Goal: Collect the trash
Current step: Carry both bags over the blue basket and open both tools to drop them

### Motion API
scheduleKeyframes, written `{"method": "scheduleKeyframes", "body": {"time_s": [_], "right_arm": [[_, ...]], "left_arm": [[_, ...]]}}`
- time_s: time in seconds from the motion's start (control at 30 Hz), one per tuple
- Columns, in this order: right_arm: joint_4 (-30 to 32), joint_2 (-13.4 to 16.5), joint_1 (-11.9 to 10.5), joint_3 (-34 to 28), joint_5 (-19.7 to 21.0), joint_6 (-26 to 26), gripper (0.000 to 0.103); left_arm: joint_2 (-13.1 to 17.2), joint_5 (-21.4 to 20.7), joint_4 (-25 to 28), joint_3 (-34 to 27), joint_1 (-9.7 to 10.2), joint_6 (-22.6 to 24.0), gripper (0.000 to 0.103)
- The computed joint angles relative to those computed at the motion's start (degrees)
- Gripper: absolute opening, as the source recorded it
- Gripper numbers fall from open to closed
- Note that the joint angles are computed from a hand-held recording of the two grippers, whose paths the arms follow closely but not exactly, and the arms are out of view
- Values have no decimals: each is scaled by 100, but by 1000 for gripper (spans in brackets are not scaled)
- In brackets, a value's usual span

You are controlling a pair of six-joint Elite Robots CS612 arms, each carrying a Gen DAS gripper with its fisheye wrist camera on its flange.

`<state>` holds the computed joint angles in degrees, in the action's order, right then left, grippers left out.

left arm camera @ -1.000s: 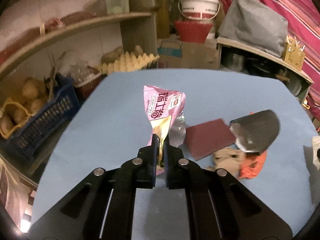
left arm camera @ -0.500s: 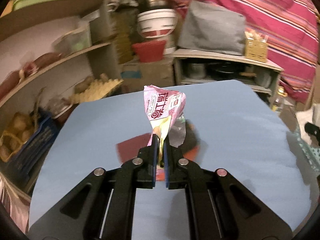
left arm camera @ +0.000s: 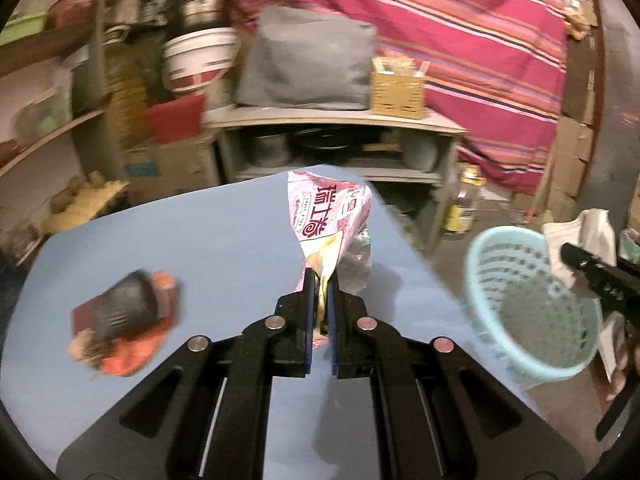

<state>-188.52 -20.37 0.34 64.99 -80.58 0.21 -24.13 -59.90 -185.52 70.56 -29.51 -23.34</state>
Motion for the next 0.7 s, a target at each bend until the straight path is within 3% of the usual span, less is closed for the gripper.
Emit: {"method": "scheduleKeyframes", "body": {"time_s": [0.4, 0.7], "right_arm": [[-66, 48, -285, -24, -124, 457, 23], [20, 78, -328, -57, -275, 439, 23]], "left_arm": [[621, -887, 508, -1361, -272, 528, 4], [1108, -1436, 1462, -2404, -264, 517, 8]]}}
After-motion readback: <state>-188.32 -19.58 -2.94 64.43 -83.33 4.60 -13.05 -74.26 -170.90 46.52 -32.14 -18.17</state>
